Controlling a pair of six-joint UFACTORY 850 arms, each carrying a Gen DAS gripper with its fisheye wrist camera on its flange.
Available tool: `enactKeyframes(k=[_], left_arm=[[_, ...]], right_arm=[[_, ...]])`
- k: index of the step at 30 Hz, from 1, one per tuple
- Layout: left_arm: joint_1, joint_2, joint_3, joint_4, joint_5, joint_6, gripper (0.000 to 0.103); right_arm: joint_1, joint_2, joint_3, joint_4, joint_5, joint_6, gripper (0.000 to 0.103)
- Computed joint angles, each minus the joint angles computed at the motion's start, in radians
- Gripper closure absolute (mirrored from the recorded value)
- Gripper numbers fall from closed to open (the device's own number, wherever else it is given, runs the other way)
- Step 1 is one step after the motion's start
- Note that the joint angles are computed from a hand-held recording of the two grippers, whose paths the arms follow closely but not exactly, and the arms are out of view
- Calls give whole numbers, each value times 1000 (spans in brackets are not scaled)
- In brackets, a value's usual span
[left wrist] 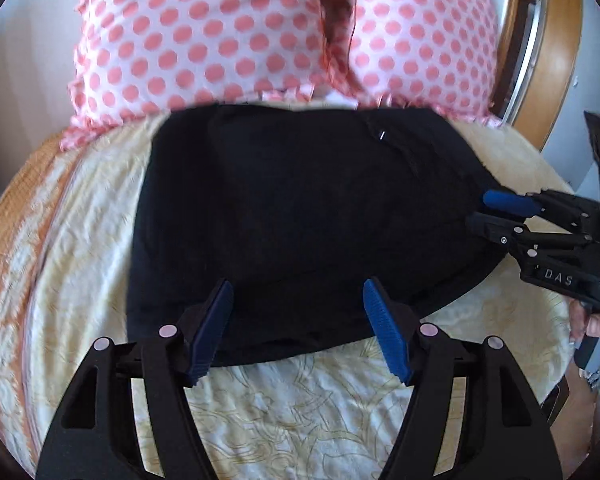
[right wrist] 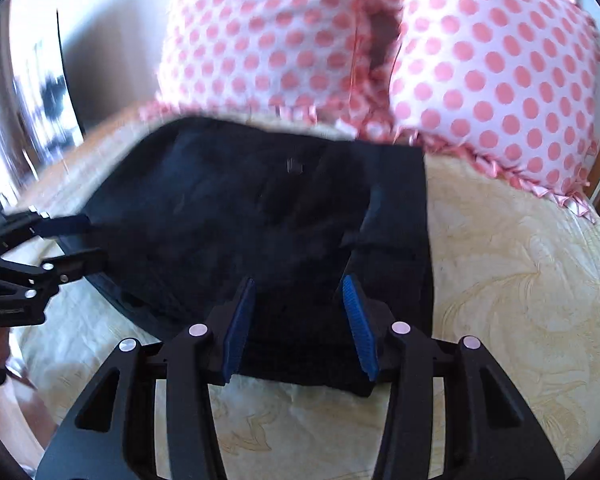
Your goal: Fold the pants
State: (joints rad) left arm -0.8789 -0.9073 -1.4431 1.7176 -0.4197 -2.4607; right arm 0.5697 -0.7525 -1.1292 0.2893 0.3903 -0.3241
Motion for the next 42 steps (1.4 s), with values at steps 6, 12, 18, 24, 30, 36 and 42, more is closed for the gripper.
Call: enactKeyframes(k=[6, 12, 18, 24, 30, 36, 42], left_arm=[[6, -3, 13, 86, -19, -134, 30], [-103, 75, 157, 9, -305, -218, 3], [-160, 68, 190, -76, -330, -250, 2], [-167, 48, 178, -122, -322, -220, 2], [-162, 41, 176, -146, -308, -207, 2], [-165, 28, 165, -146, -314, -186, 2], [-175, 17, 162, -134, -347, -206, 2]], right_arm=[[-16, 21, 17, -80, 3, 145, 51], [53, 119, 264, -27, 319, 245, 1], [72, 76, 294, -52, 351, 403, 1], [102, 57, 294, 41, 372, 356, 1], [135, 40, 285, 103, 383, 299, 1], [157, 27, 271, 139, 393, 278, 1], [196, 3, 258, 270, 437, 179, 1]])
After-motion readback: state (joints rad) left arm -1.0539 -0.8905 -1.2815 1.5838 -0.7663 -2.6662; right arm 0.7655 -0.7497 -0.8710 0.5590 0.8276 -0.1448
